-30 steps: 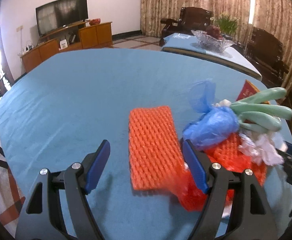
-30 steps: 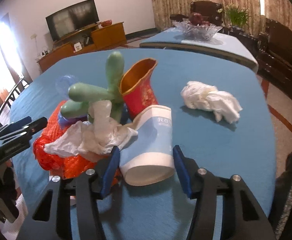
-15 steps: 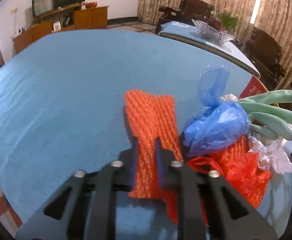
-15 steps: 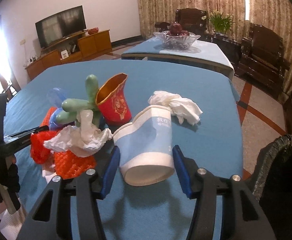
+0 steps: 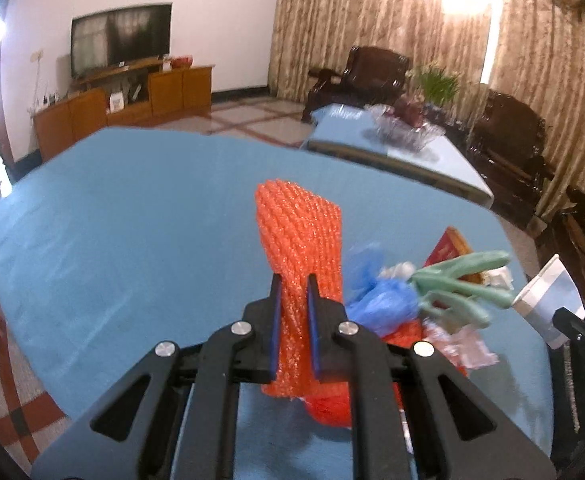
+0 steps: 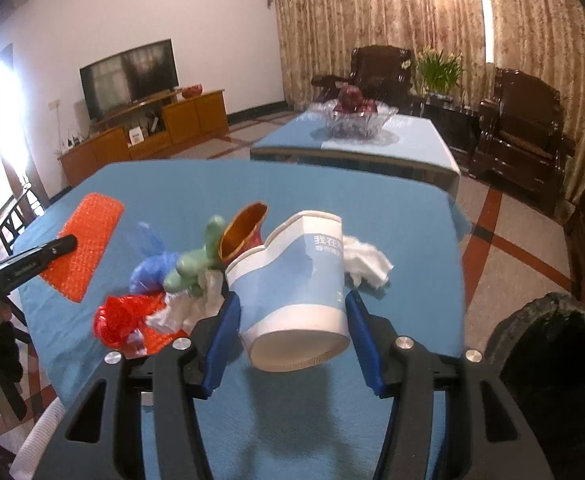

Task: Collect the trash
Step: 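Grasp the white paper cup with the right gripper while the left grasps the orange mesh sleeve, then carry the cup and mesh sleeve over the bin and release both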

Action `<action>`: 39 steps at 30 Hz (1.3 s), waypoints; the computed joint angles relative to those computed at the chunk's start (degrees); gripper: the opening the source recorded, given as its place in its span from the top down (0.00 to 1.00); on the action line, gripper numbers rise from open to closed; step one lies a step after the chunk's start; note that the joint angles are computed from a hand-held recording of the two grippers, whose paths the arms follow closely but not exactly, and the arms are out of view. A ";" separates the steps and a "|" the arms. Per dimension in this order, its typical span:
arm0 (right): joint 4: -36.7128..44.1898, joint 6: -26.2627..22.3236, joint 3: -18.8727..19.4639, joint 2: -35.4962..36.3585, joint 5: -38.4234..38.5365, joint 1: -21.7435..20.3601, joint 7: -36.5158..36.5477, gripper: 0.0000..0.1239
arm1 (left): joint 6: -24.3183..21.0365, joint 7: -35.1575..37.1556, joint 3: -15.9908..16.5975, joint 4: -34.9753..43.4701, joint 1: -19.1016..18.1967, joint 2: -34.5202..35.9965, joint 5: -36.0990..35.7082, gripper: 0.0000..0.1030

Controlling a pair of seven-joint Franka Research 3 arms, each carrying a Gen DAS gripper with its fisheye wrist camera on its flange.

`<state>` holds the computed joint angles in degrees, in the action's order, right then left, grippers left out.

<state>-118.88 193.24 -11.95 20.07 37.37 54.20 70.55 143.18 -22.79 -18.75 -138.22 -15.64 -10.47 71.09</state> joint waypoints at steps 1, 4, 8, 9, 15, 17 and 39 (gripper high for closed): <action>-0.40 0.44 0.25 -0.50 -0.07 -0.21 -0.03 0.57 | -0.76 1.10 -0.39 0.63 -0.42 -0.34 -0.52 0.90; -2.48 2.64 2.08 -3.04 0.91 -1.61 -1.42 0.57 | -2.09 3.41 -1.44 2.90 -1.55 -0.20 -1.30 0.90; -5.04 4.97 5.17 -6.24 2.80 -4.19 -3.83 0.57 | -1.86 5.86 -2.48 6.01 -3.26 1.07 -1.30 0.90; -5.76 5.52 5.92 -7.11 3.46 -4.80 -4.46 0.57 | -1.38 6.10 -2.69 6.97 -3.72 1.62 -1.03 0.90; -10.68 8.76 10.98 -12.13 4.78 -9.78 -5.77 0.57 | -0.67 6.89 -3.10 13.85 -6.96 7.35 1.48 0.90; -12.39 9.66 12.32 -13.71 5.24 -11.30 -5.99 0.57 | -0.27 7.26 -2.88 16.38 -8.33 9.67 2.23 0.90; -28.78 15.83 21.65 -25.34 20.18 -28.83 -11.89 0.70 | 11.12 29.72 3.41 55.65 -23.71 46.40 -5.83 0.85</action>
